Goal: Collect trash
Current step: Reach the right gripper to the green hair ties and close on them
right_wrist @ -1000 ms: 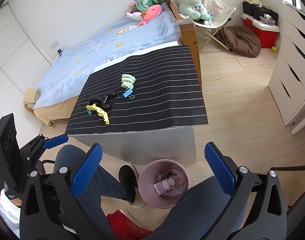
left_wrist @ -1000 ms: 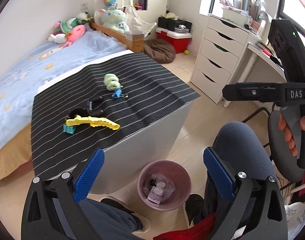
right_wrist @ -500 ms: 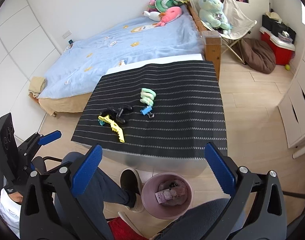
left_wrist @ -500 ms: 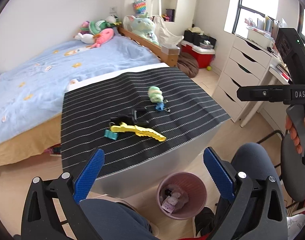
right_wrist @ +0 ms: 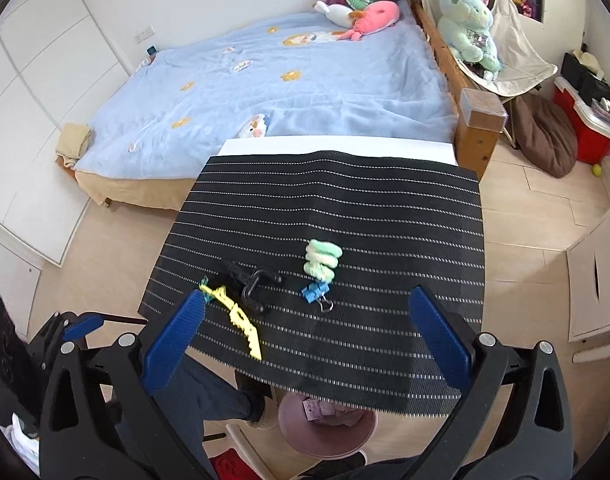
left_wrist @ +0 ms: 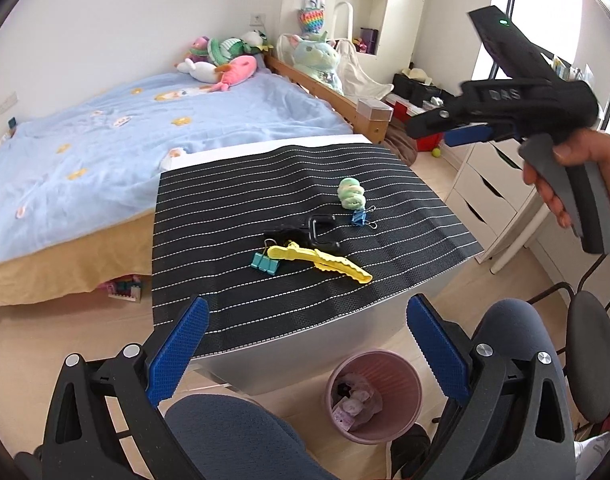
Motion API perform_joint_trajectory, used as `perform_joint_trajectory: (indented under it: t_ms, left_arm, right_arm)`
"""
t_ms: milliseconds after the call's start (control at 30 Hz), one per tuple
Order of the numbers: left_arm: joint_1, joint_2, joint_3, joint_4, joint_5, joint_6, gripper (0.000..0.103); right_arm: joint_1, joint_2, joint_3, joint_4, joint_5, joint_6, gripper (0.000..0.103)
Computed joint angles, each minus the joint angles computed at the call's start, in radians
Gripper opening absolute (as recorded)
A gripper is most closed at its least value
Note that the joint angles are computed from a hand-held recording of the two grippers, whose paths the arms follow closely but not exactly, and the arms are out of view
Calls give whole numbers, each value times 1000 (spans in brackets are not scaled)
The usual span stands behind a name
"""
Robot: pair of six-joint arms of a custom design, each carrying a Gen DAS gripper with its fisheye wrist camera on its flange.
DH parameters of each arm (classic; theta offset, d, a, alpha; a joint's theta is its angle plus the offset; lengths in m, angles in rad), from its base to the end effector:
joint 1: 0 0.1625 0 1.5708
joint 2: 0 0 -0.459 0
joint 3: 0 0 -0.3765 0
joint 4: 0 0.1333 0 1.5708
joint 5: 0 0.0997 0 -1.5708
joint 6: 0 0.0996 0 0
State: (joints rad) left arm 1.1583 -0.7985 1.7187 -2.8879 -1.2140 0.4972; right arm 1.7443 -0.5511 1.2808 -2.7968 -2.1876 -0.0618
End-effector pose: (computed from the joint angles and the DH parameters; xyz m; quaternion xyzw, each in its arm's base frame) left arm -0.1172 -0.6870 0.1442 0.3924 0.8821 -0.1865 0.1820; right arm 0.2123 -0.7730 0.1279 0.0344 -0.9260 0.2501 0.2807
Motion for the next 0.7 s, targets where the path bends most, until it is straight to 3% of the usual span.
perform_joint_trajectory:
  t_ms: [300, 467, 600, 700]
  left_arm:
    - [12, -6, -2, -1, 1, -14, 95]
    - [18, -12, 0, -3, 6, -21, 95]
    - [22, -12, -2, 0, 12, -30, 95]
    - [25, -12, -5, 2, 12, -33, 95]
  right_arm:
    - [-46, 132, -292, 369, -14, 141, 100]
    - [-73, 177, -366, 462, 12, 198, 100]
    - [-86, 199, -396, 499, 24, 226, 79]
    - [-91, 207, -408, 511, 41, 239, 71]
